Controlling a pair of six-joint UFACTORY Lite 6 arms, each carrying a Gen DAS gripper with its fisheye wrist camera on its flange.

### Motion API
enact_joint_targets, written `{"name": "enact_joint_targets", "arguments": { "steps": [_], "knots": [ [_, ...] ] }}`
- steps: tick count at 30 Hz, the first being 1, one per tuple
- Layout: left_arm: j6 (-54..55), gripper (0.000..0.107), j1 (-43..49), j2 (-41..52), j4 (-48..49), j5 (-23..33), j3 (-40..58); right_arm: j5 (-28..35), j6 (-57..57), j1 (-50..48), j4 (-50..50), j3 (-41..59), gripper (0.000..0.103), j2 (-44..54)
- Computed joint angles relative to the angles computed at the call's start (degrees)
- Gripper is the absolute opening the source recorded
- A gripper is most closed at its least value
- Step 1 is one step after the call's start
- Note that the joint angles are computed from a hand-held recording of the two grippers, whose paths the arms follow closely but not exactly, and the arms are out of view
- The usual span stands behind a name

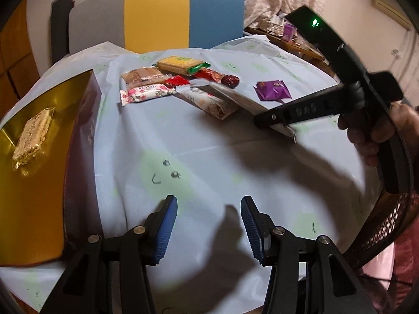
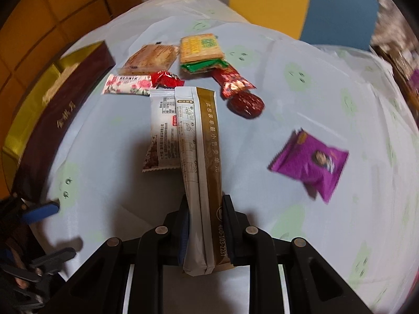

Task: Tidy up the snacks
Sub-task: 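Carry the long white-gold bar into the gold tin and open the right tool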

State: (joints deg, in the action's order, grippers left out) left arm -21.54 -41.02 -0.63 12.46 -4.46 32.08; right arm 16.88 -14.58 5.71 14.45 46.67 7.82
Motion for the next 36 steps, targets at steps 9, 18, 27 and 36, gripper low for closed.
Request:
{"name": "enact_joint_targets", "arguments": {
  "steps": [9, 18, 27, 36],
  "knots": [
    [-11.1, 0.054, 4.2, -4.0, 13.5, -10.0, -7.9, 5.2, -22.9, 1.0, 29.8, -6.6, 0.022, -13.0],
    [-19.3, 0.056, 9.7, -3.5, 23.6, -17.6, -10.2, 12.2, -14.6, 14.8, 24.7, 15.3, 0.022, -0.6],
    [-23.3, 0.056, 12.2, -3.5, 28.5, -21.3, -11.5, 22.0, -8.3, 21.3, 18.2, 42.9, 0.024, 20.5],
    [-24.2, 0.056, 13.1, -3.7, 30.3, -21.6, -11.4, 20.6, -13.5, 20.2, 27.1, 45.5, 0.031, 24.8]
  ]
}}
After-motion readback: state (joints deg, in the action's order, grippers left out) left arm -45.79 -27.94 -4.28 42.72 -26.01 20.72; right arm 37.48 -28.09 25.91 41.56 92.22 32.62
